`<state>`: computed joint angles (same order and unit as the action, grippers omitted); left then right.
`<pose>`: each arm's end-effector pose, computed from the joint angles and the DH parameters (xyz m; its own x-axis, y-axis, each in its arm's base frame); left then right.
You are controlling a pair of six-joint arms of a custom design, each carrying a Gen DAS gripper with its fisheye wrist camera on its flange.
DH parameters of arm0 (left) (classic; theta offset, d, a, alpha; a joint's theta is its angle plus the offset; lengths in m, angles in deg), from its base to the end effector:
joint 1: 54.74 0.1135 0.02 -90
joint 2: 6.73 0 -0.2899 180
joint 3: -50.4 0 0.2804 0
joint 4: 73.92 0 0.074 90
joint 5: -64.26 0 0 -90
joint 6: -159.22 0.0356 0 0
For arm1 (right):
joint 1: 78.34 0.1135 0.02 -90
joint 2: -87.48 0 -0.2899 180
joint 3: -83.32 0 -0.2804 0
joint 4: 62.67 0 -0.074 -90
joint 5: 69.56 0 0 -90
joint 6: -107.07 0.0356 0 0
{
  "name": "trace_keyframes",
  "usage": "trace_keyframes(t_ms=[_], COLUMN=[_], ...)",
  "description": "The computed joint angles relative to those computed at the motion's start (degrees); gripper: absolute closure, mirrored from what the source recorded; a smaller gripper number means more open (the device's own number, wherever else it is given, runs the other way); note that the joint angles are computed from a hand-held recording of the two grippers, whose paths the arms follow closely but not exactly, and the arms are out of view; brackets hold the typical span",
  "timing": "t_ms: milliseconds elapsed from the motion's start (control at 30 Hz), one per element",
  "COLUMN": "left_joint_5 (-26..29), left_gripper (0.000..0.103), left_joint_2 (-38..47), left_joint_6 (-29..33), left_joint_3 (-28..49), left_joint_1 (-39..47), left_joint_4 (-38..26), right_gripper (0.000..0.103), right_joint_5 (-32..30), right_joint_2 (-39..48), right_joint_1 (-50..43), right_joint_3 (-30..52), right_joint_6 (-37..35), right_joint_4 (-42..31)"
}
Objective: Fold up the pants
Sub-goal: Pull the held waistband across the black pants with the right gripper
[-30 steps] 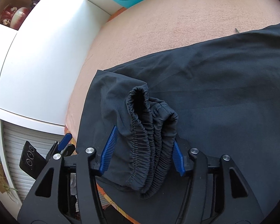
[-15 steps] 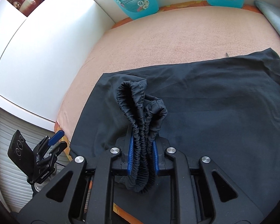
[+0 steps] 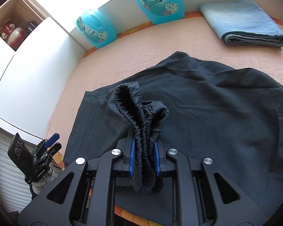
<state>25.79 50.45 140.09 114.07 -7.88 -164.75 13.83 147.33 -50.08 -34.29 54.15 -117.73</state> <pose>0.1236 0.0911 0.2931 -0.6020 0.2172 -0.7684 0.5114 0.8439 -0.1621 0.1928 0.1083 0.2898 -0.8784 0.2078 -0.4304 -0.0030 0.8981 0.4398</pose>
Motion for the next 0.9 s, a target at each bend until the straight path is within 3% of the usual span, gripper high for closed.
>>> trace_keyframes(t_ms=[233, 433, 700, 900], left_joint_5=[-2.9, -6.7, -10.5, -14.2], left_gripper=[0.063, 0.063, 0.063, 0.063], left_joint_2=[-7.0, -10.6, -13.0, -14.8], left_joint_6=[-15.6, -25.4, -33.3, -38.1], left_joint_3=[-4.0, -6.5, -8.2, -9.7], left_joint_1=[-14.6, -25.4, -36.1, -44.4], left_joint_4=[9.5, 15.6, 20.3, 23.1], right_gripper=[0.085, 0.085, 0.085, 0.085], right_joint_5=[-2.7, -6.2, -12.0, -15.6], right_joint_2=[-7.6, -10.4, -9.4, -7.0], right_joint_1=[-14.8, -28.3, -47.5, -55.7], right_joint_3=[-1.2, -0.3, -0.1, -1.9], right_joint_6=[-8.9, -18.3, -31.7, -37.3], right_joint_4=[-10.0, -16.5, -21.6, -21.8])
